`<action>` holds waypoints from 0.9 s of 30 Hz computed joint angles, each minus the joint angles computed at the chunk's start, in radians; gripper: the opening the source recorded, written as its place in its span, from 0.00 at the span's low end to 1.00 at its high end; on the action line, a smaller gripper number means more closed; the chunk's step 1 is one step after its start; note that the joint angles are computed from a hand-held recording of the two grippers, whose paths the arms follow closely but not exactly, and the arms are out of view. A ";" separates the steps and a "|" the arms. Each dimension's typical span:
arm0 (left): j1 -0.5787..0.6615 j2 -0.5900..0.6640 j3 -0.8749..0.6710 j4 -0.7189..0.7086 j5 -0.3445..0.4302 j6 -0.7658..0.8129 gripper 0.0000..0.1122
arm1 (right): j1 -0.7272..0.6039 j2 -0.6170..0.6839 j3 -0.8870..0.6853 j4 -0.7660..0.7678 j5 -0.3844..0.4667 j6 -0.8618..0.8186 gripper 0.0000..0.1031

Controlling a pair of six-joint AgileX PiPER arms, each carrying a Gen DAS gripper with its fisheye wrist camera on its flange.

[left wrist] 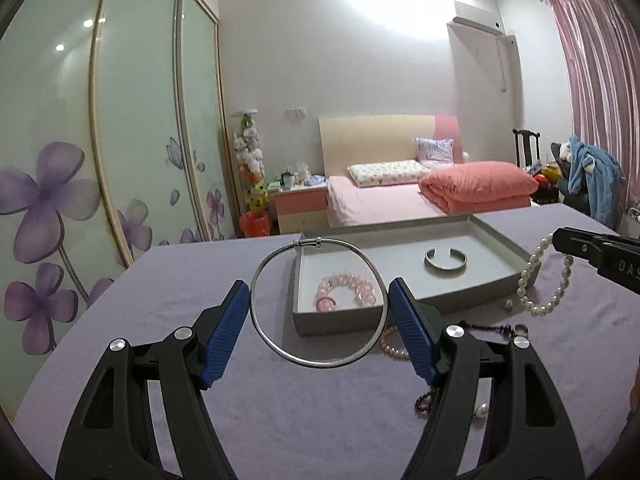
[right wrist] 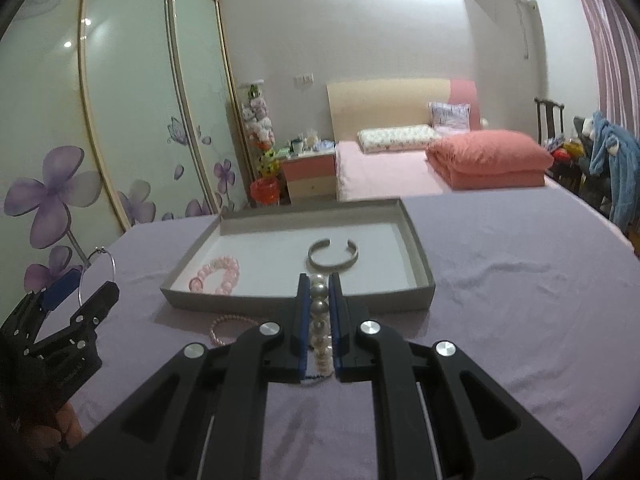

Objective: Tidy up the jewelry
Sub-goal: 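Carry the pearl bracelet and wire bangle into the gray tray and release both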

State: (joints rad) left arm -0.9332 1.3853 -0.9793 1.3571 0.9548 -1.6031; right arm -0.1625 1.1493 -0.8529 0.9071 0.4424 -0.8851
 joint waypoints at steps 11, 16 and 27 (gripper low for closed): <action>-0.008 0.041 -0.057 0.093 0.043 -0.059 0.64 | 0.127 -0.043 0.002 0.019 -0.215 -0.017 0.10; 0.009 0.076 -0.096 0.142 0.040 -0.075 0.64 | 0.157 -0.008 -0.036 0.042 -0.273 -0.032 0.10; 0.083 0.131 -0.146 0.161 -0.022 -0.106 0.64 | 0.150 0.098 -0.115 0.256 -0.301 -0.243 0.10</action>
